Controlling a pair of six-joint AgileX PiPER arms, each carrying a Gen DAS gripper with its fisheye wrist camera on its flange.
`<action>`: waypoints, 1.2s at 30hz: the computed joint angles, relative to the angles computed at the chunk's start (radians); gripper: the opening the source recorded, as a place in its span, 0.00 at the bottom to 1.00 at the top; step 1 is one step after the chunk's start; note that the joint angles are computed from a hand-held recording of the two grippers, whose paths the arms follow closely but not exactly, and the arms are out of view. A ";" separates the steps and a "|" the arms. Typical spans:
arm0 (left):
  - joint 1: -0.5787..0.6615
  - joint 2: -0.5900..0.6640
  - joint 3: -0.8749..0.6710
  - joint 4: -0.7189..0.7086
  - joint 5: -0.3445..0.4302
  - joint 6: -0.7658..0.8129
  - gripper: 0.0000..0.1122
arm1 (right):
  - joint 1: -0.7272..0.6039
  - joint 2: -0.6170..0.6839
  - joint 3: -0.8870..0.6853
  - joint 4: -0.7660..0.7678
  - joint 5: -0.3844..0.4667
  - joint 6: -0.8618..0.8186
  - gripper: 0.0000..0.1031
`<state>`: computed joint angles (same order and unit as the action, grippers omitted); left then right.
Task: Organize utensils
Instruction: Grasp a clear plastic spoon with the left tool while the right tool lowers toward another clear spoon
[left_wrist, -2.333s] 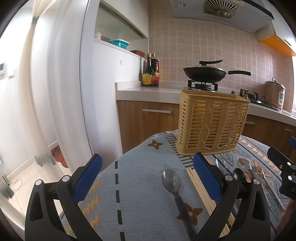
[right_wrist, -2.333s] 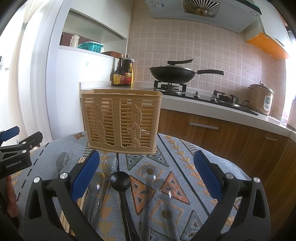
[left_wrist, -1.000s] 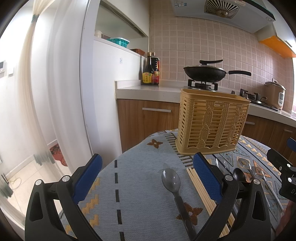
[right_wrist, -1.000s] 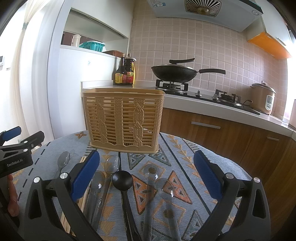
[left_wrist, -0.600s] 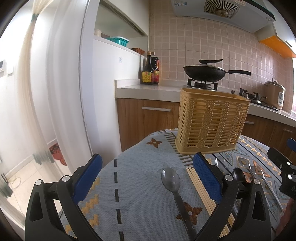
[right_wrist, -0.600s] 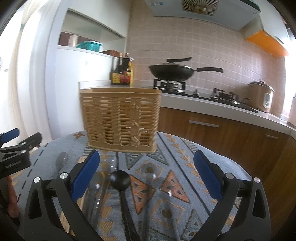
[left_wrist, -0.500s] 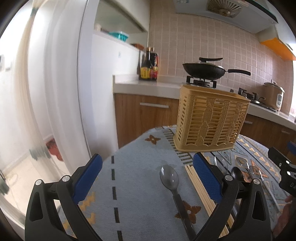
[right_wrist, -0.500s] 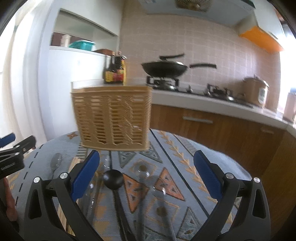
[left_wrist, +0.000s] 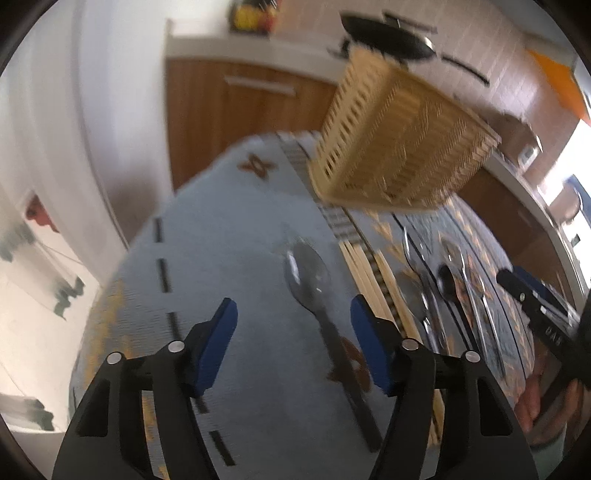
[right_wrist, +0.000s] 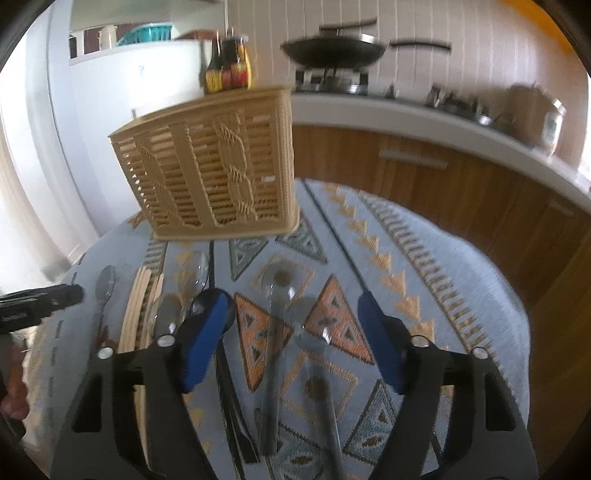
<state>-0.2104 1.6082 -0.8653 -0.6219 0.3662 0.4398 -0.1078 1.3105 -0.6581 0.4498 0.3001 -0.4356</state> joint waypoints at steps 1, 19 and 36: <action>-0.010 0.020 -0.028 0.058 0.022 -0.055 0.54 | -0.014 0.011 -0.025 -0.023 0.035 0.002 0.62; -0.133 0.281 -0.449 0.595 0.342 -0.509 0.32 | -0.118 0.391 -0.557 -0.087 0.678 -0.027 0.40; -0.167 0.403 -0.694 0.654 0.558 -0.448 0.29 | 0.079 0.636 -0.846 -0.334 0.831 0.228 0.39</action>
<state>-0.3769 2.0112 -1.5594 0.0321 0.9244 -0.0084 -0.0293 1.9467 -1.5044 0.1160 1.1316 -0.2077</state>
